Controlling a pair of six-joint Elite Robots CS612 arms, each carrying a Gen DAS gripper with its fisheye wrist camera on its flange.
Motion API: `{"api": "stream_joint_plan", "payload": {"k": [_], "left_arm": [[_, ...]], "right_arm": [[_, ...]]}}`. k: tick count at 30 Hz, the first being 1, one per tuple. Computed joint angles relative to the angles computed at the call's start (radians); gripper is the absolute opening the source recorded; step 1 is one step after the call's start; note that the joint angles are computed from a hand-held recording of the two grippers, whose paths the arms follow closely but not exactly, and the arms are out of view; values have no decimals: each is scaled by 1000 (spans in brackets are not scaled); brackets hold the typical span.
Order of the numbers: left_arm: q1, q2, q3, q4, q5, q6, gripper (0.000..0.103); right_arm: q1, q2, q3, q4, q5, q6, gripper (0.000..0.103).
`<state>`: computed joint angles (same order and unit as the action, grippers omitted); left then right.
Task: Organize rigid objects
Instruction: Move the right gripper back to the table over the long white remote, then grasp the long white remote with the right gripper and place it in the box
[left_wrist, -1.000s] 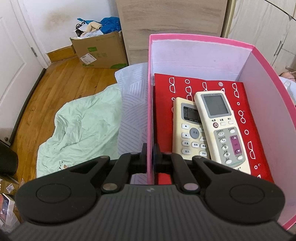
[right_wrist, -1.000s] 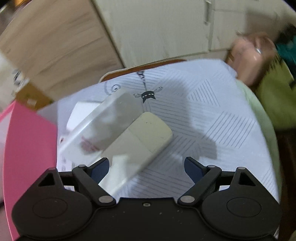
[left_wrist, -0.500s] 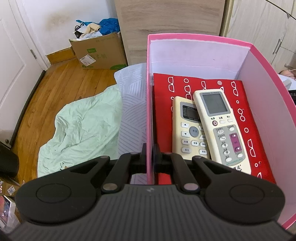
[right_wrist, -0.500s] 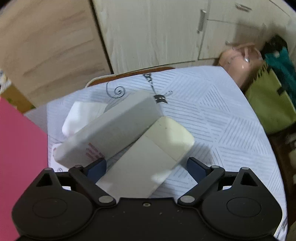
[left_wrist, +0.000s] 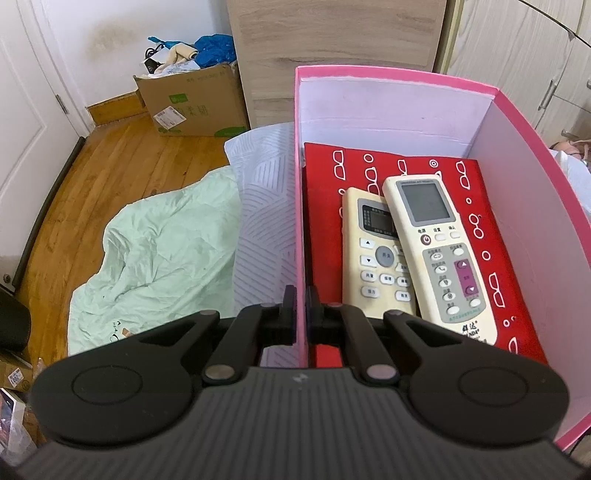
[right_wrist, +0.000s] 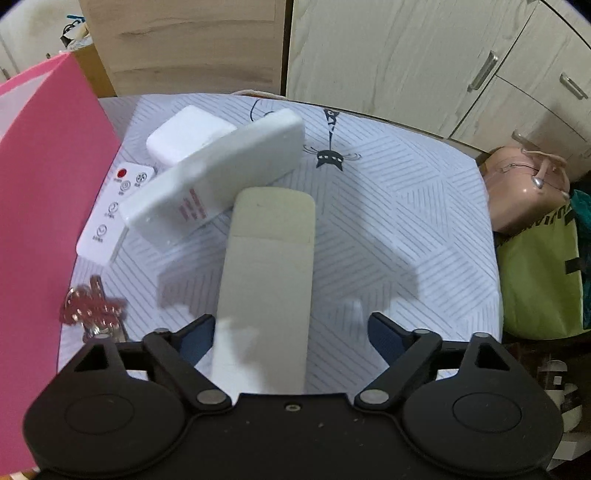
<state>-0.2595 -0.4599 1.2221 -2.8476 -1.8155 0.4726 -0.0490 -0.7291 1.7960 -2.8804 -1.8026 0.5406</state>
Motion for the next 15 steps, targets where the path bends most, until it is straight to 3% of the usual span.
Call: {"api": "stream_joint_plan", "payload": {"k": [6,7,8,11,15], "left_arm": [[-3,0,0,8,15,-20,2],[-3,0,0,8,15,-20,2],[-4,-1,0,9,15,-22,2],[-4,-2,1,10,13,-23,2],[-2,-6,7,0,2,-24,2]], "right_arm": [[11,35,-12,-98,-46,15,84],[11,39,-12,-119,-47,19,78],[8,41,-7,-156,-37,22,58],[14,28,-3,-142,-49,54,57],[22,5,45,-262,-51,57,57]]}}
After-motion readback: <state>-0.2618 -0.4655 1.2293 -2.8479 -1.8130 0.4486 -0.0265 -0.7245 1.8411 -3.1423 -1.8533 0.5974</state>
